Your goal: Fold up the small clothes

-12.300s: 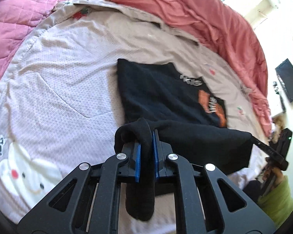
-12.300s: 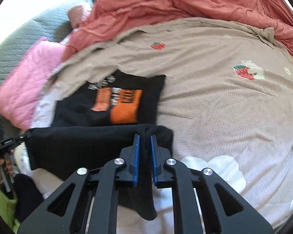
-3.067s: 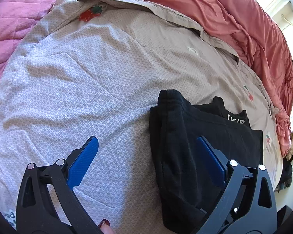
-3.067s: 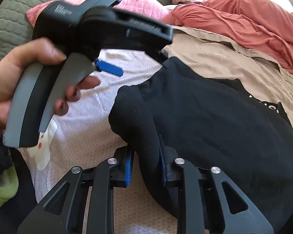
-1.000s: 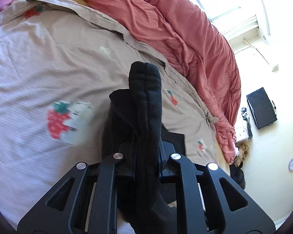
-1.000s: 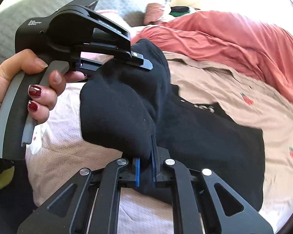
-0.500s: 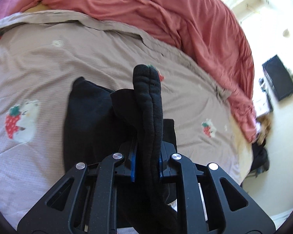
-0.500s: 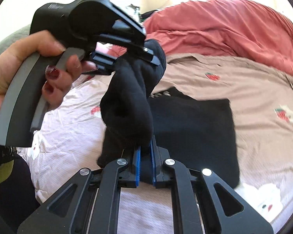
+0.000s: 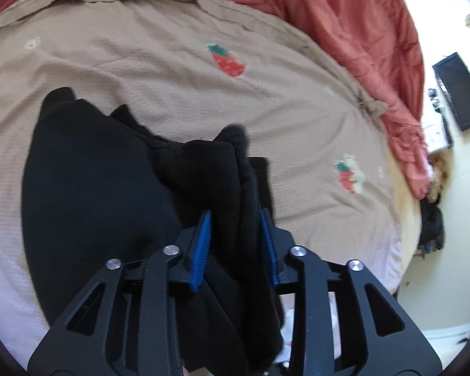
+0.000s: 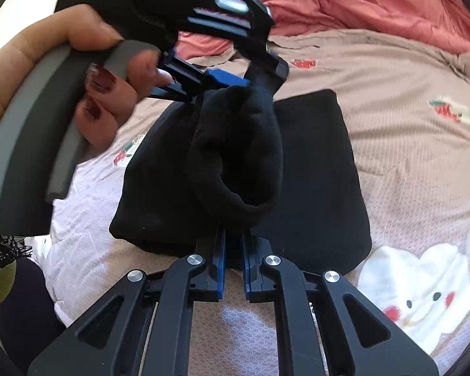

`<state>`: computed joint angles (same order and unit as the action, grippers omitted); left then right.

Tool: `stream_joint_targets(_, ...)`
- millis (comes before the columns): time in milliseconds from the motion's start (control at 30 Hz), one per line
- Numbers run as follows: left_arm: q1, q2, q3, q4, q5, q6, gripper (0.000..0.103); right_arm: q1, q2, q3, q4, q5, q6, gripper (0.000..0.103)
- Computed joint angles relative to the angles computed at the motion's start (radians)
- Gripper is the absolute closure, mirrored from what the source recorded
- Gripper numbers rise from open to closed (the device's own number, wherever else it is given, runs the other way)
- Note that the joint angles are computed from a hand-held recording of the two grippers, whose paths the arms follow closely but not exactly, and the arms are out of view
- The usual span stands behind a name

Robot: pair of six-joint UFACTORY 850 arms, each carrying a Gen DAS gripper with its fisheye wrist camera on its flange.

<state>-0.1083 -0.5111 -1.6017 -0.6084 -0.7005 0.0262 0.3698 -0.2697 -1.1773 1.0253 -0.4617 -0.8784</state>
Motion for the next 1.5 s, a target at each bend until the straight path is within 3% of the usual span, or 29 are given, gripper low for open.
stream_joint_targets(67, 0.011, 0.03, 0.033, -0.091, 0.024, 0.09, 0.073, 0.0, -0.001, -0.001, -0.006, -0.004, 0.014, 0.095)
stream_joint_targets(200, 0.023, 0.117, 0.118, -0.097, 0.103, 0.113, 0.073, -0.003, -0.008, -0.011, -0.021, -0.02, 0.053, 0.095)
stream_joint_targets(300, 0.029, 0.182, 0.191, 0.049, 0.169, 0.002, 0.073, -0.019, -0.01, -0.019, -0.012, -0.056, 0.091, 0.094)
stream_joint_targets(433, 0.042, 0.225, 0.262, 0.235, 0.182, -0.16, 0.073, -0.044, -0.001, -0.024, 0.01, -0.105, 0.17, 0.088)
stream_joint_targets(567, 0.016, 0.231, 0.302, 0.395, 0.186, -0.253, 0.073, -0.059, 0.055, 0.01, 0.052, -0.047, 0.182, 0.069)
stream_joint_targets(700, -0.058, 0.221, 0.312, 0.68, 0.195, -0.422, 0.071, -0.086, 0.105, 0.038, 0.118, 0.067, 0.133, 0.048)
stream_joint_targets(800, -0.083, 0.217, 0.327, 0.79, 0.215, -0.496, 0.07, -0.103, 0.071, -0.003, 0.11, 0.08, 0.092, 0.044)
stream_joint_targets(1000, -0.066, 0.241, 0.357, 0.745, 0.251, -0.422, 0.069, -0.14, -0.046, -0.117, 0.054, -0.061, 0.133, 0.04)
stream_joint_targets(1100, -0.065, 0.279, 0.384, 0.708, 0.282, -0.4, 0.052, -0.148, -0.108, -0.191, 0.083, -0.138, 0.118, 0.039)
stream_joint_targets(1267, -0.071, 0.326, 0.425, 0.776, 0.317, -0.472, 0.049, -0.137, -0.215, -0.319, 0.025, -0.233, 0.162, 0.039)
stream_joint_targets(1333, -0.069, 0.328, 0.428, 0.805, 0.308, -0.492, 0.042, -0.127, -0.27, -0.379, -0.021, -0.27, 0.202, 0.039)
stream_joint_targets(1400, -0.067, 0.318, 0.424, 0.831, 0.292, -0.504, 0.042, -0.121, -0.309, -0.415, -0.032, -0.306, 0.21, 0.039)
stream_joint_targets(1500, -0.053, 0.316, 0.433, 0.781, 0.307, -0.47, 0.041, -0.119, -0.338, -0.427, -0.012, -0.322, 0.231, 0.039)
